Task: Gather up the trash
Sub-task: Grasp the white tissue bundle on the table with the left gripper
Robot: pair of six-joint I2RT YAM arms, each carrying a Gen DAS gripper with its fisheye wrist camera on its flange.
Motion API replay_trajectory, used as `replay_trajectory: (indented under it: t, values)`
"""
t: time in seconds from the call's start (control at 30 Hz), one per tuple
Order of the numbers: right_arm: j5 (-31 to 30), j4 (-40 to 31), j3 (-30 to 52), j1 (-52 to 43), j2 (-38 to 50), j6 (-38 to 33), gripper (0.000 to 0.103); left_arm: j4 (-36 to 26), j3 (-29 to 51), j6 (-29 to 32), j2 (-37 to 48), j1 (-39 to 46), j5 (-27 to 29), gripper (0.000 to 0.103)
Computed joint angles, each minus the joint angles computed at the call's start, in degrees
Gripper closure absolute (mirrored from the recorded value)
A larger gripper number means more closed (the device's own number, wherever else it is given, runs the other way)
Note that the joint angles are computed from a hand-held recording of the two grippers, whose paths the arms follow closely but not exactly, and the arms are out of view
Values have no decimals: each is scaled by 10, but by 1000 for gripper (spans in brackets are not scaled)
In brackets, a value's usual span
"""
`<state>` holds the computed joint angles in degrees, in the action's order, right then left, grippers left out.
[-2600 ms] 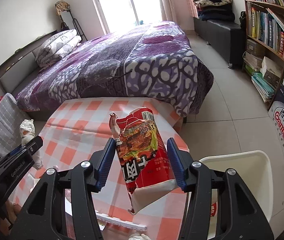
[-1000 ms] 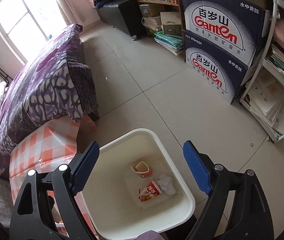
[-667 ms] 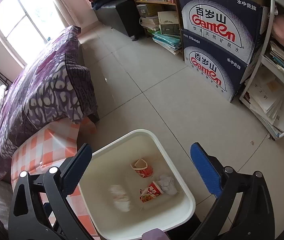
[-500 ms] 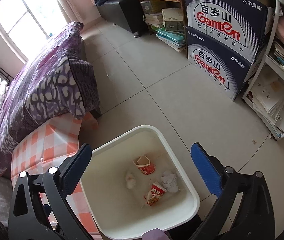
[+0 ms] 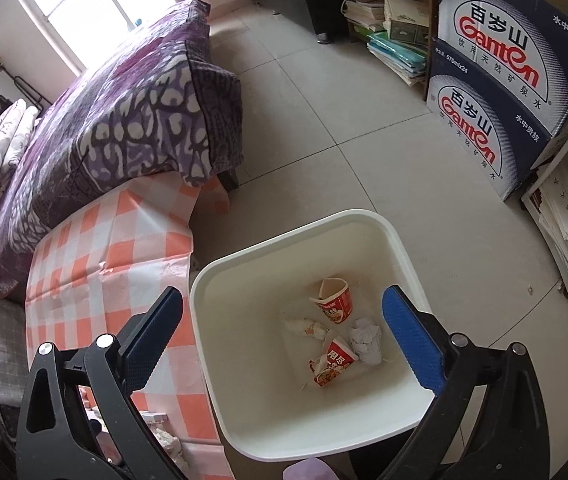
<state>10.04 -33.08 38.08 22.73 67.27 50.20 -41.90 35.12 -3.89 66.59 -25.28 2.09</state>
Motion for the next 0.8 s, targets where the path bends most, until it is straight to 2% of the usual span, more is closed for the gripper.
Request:
replay_trajectory:
  t: [0.17, 0.27, 0.37, 0.43, 0.47, 0.53, 0.63, 0.8]
  values:
    - [11, 3, 16, 30, 27, 12, 7, 54, -58, -35, 35, -41, -37, 33]
    - [13, 3, 22, 42, 41, 17, 7, 86, -82, -48, 41, -54, -45, 37]
    - [16, 4, 29, 53, 60, 22, 7, 110, -94, -53, 55, -52, -46, 49]
    - [11, 10, 36, 58, 76, 26, 7, 117, -100, -47, 65, -44, -45, 69]
    - [7, 14, 37, 59, 83, 27, 7, 118, -104, -39, 63, -38, -43, 69]
    - [-2, 24, 43, 65, 99, 29, 7, 98, -106, -12, 36, -16, -30, 70]
    - [-3, 33, 65, 83, 136, 27, 7, 34, -94, 57, -37, 56, 15, 70]
    - [-5, 48, 113, 129, 205, -3, 7, -65, -45, 219, -123, 257, 89, 70]
